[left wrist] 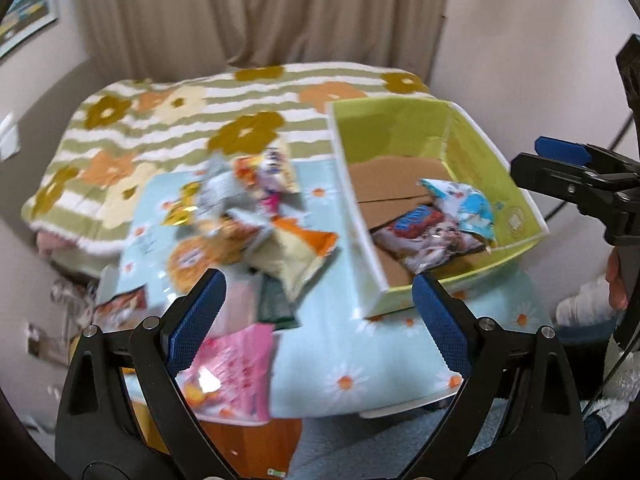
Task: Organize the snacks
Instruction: 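Grasp the TATRE chip bag with the left tool while the right tool grasps the grey printed bag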
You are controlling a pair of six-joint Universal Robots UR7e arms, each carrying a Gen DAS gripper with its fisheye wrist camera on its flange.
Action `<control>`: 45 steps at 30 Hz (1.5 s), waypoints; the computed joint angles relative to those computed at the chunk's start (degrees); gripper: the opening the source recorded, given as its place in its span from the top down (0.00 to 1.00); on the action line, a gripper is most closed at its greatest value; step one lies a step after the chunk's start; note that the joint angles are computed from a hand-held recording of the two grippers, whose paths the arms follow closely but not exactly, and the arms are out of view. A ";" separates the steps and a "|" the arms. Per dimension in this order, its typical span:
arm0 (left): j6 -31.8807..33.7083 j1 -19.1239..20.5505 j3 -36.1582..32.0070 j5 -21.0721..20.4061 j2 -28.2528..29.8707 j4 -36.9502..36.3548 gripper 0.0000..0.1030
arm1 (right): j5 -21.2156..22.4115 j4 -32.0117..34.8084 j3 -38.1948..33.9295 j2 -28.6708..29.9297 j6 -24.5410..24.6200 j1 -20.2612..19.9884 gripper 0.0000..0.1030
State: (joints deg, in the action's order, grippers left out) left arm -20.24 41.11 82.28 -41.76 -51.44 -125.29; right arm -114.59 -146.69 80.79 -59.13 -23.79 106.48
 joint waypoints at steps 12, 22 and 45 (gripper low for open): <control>-13.03 3.21 6.50 6.45 -10.30 5.42 0.09 | 3.34 3.55 -7.56 8.70 -2.48 2.40 0.00; -16.46 11.19 7.14 2.27 -13.74 7.19 0.09 | 3.18 12.33 -20.85 20.63 0.81 3.10 0.00; -11.18 24.82 2.25 -8.96 -8.40 8.61 0.17 | -4.97 25.84 -36.73 34.97 6.42 2.46 0.00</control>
